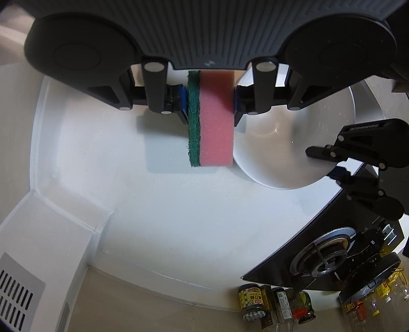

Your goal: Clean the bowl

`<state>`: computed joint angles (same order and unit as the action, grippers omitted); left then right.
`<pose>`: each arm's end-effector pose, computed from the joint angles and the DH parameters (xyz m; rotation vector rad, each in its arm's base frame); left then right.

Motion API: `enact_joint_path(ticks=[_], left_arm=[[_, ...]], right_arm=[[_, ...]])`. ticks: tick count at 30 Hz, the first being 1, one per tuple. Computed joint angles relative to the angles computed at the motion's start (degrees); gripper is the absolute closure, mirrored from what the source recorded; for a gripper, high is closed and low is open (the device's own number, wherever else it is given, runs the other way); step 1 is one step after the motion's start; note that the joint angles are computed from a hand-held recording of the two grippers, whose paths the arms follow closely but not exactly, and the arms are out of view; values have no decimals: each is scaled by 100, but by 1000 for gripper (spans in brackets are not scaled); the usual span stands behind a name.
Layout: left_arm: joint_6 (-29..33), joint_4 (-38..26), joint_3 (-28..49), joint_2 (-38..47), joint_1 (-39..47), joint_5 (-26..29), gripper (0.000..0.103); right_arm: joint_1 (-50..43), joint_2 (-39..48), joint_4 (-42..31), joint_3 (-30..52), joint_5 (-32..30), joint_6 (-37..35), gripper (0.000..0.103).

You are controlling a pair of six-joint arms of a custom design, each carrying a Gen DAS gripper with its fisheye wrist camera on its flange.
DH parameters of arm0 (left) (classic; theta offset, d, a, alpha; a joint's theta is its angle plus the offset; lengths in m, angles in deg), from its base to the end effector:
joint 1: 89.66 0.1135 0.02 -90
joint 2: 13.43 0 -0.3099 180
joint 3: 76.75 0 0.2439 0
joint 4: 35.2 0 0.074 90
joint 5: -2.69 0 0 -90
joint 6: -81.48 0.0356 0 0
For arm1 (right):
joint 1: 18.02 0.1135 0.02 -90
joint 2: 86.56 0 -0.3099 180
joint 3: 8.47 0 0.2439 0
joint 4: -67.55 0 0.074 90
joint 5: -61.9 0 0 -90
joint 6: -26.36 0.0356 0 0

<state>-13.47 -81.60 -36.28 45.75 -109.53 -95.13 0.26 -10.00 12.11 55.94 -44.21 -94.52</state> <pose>0.1316 -0.0424 0.2023 0.3088 2.6709 0.0520 0.2131 0.0808 0.2635 -1.1945 2.4291 0.3218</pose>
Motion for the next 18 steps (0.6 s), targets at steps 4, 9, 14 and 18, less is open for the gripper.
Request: enact_joint_path(ticks=[4, 9, 14, 18], left_arm=[[1225, 146, 79, 133, 391, 282, 87], [2262, 419, 107, 333, 459, 413, 83], [923, -41, 10, -221, 488, 202, 81], [-204, -237, 20, -332, 310, 69, 81]], right_arm=[[-180, 128, -237, 177, -147, -143, 75], [-102, 296, -89, 247, -92, 15, 75], [-193, 323, -122, 242, -225, 26, 75], [-248, 218, -57, 119, -289, 51, 75]])
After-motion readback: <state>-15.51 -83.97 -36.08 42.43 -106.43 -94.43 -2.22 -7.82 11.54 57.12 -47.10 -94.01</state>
